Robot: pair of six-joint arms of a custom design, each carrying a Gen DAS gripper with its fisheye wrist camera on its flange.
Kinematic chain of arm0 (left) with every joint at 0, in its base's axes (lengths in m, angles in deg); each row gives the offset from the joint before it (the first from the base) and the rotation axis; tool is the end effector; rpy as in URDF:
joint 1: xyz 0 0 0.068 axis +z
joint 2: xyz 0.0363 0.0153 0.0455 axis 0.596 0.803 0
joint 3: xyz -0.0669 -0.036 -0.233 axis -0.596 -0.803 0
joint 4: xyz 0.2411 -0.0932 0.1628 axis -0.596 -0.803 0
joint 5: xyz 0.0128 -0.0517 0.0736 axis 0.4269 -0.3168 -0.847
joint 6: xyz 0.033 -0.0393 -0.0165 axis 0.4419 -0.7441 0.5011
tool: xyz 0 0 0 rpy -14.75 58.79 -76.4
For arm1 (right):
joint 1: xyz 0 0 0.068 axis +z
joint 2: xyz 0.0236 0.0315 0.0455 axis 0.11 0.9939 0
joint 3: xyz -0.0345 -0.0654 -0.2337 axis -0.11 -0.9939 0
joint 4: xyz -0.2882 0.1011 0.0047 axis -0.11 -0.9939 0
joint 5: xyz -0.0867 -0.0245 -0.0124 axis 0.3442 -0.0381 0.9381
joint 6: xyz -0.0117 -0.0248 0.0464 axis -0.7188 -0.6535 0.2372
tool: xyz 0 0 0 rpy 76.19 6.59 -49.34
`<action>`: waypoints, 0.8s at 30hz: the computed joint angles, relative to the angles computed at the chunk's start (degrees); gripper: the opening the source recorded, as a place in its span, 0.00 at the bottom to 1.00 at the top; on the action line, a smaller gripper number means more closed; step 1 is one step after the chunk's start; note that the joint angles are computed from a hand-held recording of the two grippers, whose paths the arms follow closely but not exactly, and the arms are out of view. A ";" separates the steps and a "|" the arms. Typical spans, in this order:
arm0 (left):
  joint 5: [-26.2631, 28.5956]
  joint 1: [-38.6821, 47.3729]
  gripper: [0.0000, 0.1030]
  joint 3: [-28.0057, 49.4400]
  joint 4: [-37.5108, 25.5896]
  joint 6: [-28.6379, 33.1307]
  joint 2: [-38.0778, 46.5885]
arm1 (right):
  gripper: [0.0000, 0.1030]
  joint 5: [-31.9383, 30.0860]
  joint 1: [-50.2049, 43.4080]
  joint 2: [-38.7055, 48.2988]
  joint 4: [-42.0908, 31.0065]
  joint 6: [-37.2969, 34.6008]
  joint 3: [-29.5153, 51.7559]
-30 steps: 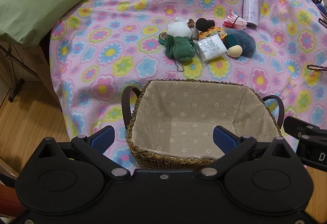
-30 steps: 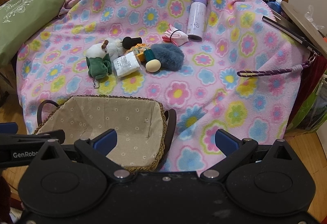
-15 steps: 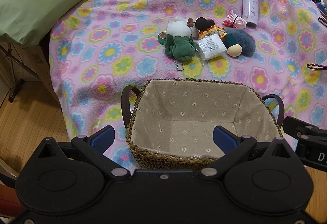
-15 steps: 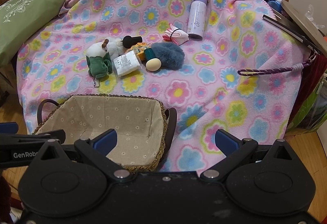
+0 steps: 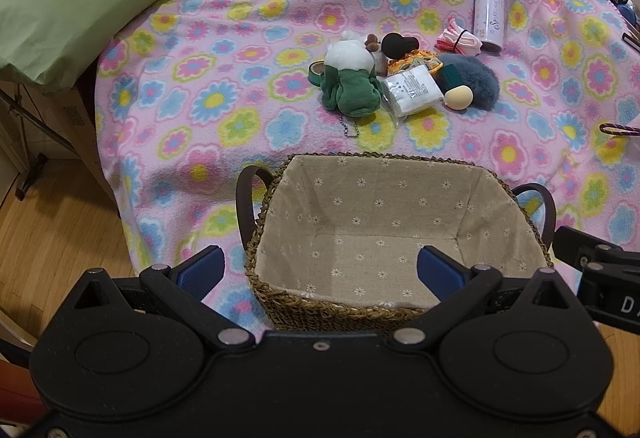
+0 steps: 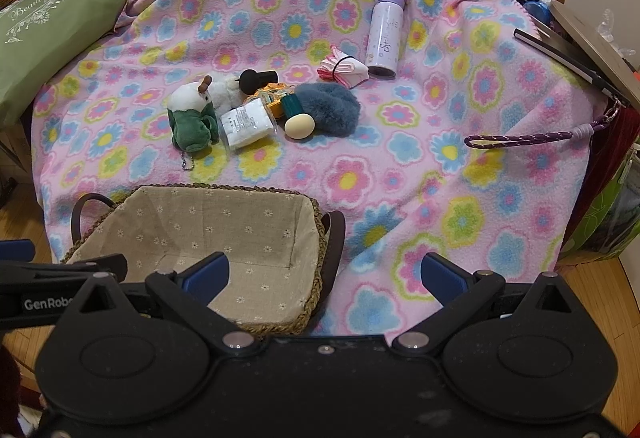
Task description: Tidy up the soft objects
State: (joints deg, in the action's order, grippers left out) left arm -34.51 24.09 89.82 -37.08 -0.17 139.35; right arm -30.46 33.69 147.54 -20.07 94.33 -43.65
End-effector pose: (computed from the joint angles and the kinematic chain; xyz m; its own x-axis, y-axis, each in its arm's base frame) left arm 0.2375 -0.0431 0.1393 -0.7651 -0.1815 -0.6178 -0.2238 0.9746 -0.0091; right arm 0.2495 0.1180 0.1782 -0.7409 -0.1478 -0.6552 -0.1275 0.9887 -0.0789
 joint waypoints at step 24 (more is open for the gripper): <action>12.72 10.84 0.82 20.36 11.57 10.72 28.40 | 0.94 -7.83 -7.84 30.43 15.68 -8.12 21.15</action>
State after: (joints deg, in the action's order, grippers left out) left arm -21.79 34.93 110.18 -25.51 10.56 167.75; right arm -38.29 25.85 177.97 -4.38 86.21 -22.50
